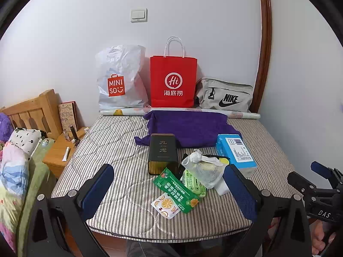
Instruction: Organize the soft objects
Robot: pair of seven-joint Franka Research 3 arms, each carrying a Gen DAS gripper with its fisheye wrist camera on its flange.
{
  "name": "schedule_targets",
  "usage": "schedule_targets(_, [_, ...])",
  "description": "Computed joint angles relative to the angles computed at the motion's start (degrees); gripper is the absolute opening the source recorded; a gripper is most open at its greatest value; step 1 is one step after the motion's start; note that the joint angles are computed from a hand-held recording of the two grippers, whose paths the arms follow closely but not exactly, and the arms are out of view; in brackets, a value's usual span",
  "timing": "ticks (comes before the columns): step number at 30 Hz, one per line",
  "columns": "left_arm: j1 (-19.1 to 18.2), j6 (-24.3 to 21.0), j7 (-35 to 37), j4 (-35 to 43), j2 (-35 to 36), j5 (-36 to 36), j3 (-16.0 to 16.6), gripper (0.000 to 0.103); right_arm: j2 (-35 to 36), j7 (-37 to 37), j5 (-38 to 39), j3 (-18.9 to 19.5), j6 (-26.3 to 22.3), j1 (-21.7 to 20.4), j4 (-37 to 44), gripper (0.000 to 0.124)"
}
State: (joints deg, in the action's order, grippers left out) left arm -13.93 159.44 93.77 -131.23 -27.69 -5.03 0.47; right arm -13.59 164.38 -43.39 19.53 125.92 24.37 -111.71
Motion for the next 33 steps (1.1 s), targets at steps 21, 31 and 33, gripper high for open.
schedule_targets(21, [0.51,-0.04,0.17,-0.10,-0.01,0.38,-0.25,0.103,0.05,-0.17,-0.41,0.00,-0.37,0.34,0.22,0.103])
schedule_targets(31, [0.40,0.15,0.12,-0.31,-0.04,0.53,-0.27,0.103,-0.20,-0.24,-0.30,0.07,-0.26,0.08,-0.09,0.103])
schedule_targets(33, [0.31,0.18,0.11,-0.31,-0.04,0.46,-0.20,0.103,-0.18,-0.04,-0.58,0.20,-0.29,0.03,-0.08,0.103])
